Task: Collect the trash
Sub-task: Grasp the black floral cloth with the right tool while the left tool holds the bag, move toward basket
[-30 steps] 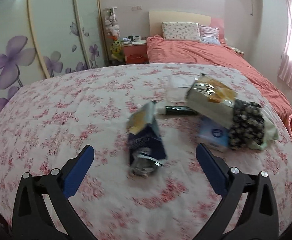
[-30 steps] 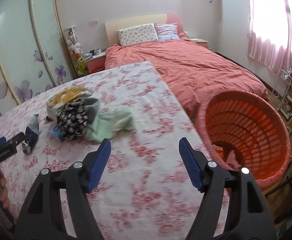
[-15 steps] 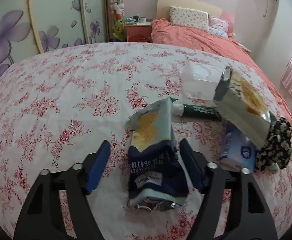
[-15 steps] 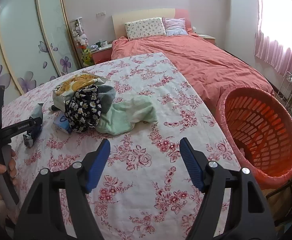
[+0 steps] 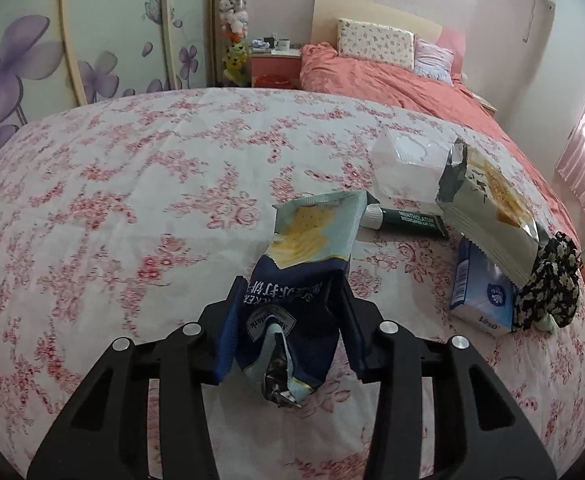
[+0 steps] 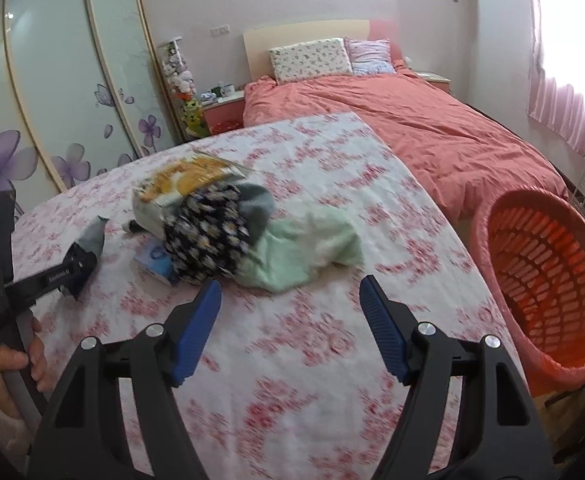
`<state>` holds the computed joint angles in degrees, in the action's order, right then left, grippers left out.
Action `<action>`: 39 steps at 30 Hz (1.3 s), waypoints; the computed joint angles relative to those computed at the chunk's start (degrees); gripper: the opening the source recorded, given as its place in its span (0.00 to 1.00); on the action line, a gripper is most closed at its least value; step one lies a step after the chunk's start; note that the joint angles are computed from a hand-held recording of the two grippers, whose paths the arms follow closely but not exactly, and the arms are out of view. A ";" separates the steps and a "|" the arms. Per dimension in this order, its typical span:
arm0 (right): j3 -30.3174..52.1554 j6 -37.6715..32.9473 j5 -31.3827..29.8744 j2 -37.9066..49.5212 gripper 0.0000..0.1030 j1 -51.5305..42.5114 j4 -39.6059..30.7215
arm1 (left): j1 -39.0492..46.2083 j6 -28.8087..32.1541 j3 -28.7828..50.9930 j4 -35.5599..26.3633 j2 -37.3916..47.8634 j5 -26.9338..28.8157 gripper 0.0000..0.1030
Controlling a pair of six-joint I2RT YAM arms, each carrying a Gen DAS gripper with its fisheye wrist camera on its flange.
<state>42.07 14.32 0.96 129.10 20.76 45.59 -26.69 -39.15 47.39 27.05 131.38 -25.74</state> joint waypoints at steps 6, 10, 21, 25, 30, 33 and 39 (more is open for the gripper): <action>7.76 0.04 -0.11 1.83 0.53 3.30 -5.68 | 0.11 0.53 -4.06 3.20 -2.41 -0.29 0.41; 14.21 0.47 0.61 4.63 0.51 4.87 -10.87 | 0.20 0.58 -5.94 4.81 -3.48 0.03 0.41; 5.56 1.07 -0.20 1.28 0.03 2.60 -3.71 | -3.13 0.46 -8.37 5.66 -7.04 -0.85 0.41; -3.72 0.21 0.84 -5.09 0.03 0.03 3.02 | -5.95 0.37 -8.44 5.40 -8.85 -1.71 0.41; -11.18 -0.30 1.63 -10.01 0.03 -4.30 7.89 | -10.45 0.28 -7.46 4.01 -10.81 -3.34 0.41; -14.97 -0.73 1.09 -11.82 0.03 -7.47 10.79 | -13.11 0.48 -6.31 3.05 -11.67 -4.04 0.41; -20.36 -2.05 1.74 -13.44 0.03 -13.23 16.05 | -17.88 1.25 -1.62 0.49 -11.18 -4.97 0.41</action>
<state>21.71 12.27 2.70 115.67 7.53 61.64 -44.56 -37.90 45.77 27.54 120.20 -30.72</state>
